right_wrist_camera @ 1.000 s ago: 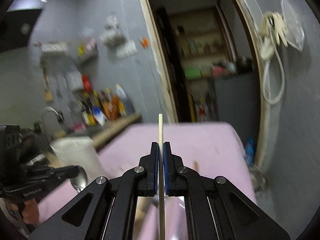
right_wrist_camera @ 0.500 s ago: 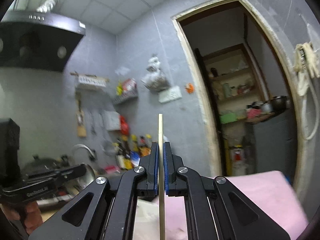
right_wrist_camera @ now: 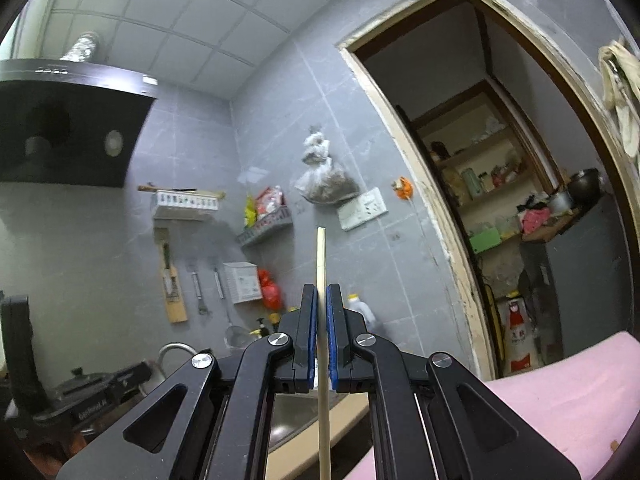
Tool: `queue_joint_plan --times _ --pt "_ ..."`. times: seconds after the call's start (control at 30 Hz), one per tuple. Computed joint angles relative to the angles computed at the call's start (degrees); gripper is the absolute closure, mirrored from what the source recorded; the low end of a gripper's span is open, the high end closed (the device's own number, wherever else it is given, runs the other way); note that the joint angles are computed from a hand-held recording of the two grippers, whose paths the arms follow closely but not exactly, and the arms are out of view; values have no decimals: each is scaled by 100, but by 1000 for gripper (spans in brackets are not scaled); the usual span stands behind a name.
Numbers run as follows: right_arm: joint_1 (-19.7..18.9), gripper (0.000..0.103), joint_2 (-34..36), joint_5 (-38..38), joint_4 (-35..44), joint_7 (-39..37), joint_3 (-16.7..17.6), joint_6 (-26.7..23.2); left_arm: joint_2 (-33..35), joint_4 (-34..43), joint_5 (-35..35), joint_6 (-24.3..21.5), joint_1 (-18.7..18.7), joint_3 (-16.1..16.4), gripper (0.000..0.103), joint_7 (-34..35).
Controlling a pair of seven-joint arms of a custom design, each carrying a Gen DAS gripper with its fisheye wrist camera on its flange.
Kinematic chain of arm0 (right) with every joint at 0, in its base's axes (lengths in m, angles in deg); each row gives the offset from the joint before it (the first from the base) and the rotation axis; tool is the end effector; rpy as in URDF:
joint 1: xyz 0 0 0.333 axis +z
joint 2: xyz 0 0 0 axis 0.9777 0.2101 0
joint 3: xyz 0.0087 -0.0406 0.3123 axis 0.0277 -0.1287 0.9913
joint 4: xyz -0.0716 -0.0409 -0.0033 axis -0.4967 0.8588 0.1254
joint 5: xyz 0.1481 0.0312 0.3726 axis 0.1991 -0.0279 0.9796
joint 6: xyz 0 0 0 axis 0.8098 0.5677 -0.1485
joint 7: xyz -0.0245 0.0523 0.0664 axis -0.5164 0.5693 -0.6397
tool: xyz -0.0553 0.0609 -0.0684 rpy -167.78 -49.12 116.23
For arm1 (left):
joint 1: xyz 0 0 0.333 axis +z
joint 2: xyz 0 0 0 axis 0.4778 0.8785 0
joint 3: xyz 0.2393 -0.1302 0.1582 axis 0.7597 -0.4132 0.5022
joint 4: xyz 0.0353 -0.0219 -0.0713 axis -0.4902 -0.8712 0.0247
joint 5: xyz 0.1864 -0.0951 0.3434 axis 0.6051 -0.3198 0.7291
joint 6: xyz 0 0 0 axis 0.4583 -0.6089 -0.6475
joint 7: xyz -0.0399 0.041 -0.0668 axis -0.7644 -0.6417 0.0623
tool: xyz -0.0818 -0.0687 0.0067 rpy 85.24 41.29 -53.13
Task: Organize utensils
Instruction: 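Lift both held chopsticks and carry them over the white caddy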
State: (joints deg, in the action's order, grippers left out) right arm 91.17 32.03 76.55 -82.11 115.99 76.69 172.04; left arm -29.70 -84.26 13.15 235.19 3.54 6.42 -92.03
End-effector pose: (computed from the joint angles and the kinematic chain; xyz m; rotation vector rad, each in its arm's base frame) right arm 0.7101 0.2241 0.5750 -0.9930 0.9474 -0.7299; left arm 0.6942 -0.3184 0.5767 -1.3417 1.2637 -1.1313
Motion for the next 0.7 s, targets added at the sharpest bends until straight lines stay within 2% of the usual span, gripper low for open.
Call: queue_joint_plan --times 0.17,0.3,0.53,0.7 --pt "115 100 120 458 28 -271 -133 -184 371 306 -565 -99 9 -37 103 508" --pt "109 100 251 582 175 -328 -118 -330 477 362 -753 -66 -109 127 103 660" --pt "72 100 301 526 147 -339 -62 -522 555 307 -1209 64 -125 161 103 1030" --pt "36 100 76 286 -237 -429 -11 -621 566 223 -1623 307 -104 133 103 1530"
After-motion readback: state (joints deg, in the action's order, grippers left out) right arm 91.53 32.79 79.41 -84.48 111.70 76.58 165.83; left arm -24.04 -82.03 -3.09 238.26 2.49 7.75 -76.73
